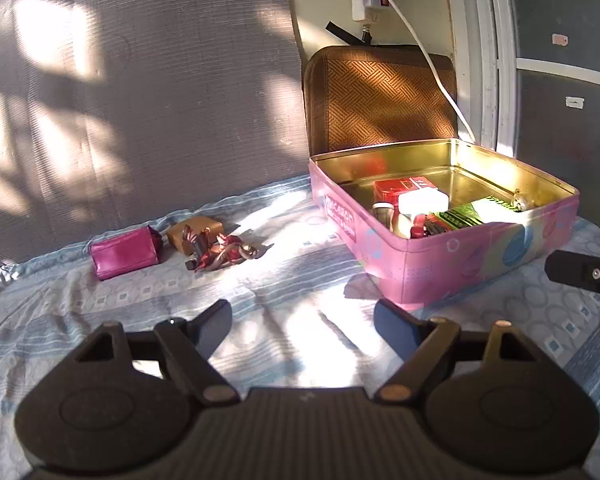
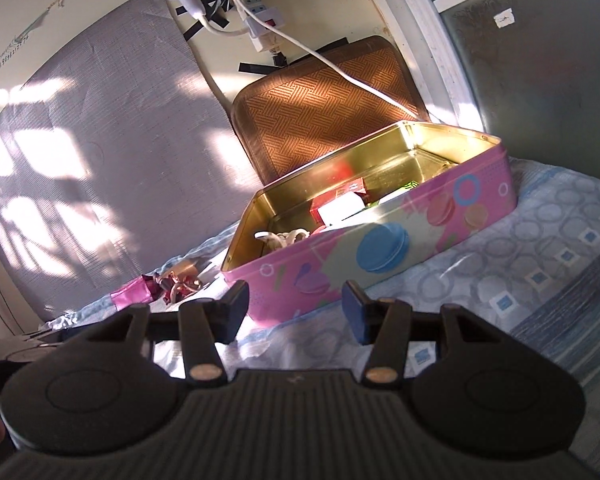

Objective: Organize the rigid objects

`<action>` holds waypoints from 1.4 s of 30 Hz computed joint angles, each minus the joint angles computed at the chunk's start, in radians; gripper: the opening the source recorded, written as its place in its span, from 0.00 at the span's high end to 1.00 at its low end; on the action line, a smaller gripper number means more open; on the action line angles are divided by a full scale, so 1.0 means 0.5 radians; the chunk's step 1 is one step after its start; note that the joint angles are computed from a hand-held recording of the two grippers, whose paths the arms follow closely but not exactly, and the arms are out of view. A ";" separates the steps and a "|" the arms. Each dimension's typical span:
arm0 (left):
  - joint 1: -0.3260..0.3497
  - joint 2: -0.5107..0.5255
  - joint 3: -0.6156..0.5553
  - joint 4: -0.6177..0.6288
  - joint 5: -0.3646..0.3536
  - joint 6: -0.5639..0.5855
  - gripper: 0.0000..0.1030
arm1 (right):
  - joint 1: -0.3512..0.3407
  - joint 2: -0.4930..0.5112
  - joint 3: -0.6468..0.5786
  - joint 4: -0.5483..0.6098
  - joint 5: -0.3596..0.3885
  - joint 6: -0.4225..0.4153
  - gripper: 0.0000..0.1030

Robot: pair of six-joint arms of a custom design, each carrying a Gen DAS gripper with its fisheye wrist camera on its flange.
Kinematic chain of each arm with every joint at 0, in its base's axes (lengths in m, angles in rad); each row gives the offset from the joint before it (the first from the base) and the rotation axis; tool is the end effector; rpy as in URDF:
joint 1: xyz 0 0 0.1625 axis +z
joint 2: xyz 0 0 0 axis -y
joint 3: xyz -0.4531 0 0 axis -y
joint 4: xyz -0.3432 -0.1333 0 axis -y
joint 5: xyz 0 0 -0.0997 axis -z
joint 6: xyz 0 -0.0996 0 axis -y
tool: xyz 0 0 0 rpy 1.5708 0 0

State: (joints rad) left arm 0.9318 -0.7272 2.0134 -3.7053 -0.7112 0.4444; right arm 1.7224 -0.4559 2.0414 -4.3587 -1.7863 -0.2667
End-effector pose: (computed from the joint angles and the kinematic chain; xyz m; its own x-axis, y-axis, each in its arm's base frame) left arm -0.1602 -0.5656 0.1661 -0.6095 0.1678 -0.7748 0.7270 0.5080 -0.4619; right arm 0.1905 -0.5055 0.0768 -0.9463 -0.0459 0.3202 -0.3149 0.3565 -0.8796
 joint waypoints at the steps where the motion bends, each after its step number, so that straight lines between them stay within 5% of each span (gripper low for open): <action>1: 0.004 -0.003 0.005 -0.018 0.008 0.008 0.22 | 0.005 0.005 -0.001 0.003 -0.005 -0.006 0.47; 22: 0.064 -0.039 0.130 0.014 -0.190 -0.025 0.21 | 0.064 0.092 -0.006 -0.132 -0.105 -0.049 0.47; 33: 0.157 0.031 0.064 0.149 -0.150 -0.107 0.22 | 0.034 0.246 -0.180 -0.123 -0.289 -0.108 0.47; 42: 0.153 0.036 0.073 0.125 -0.150 -0.077 0.22 | 0.037 0.274 -0.197 -0.157 -0.257 -0.167 0.47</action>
State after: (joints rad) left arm 1.0085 -0.7090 2.0501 -3.6426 -0.7863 0.4057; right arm 1.7410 -0.3191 1.9430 -4.4373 -1.9147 -0.3501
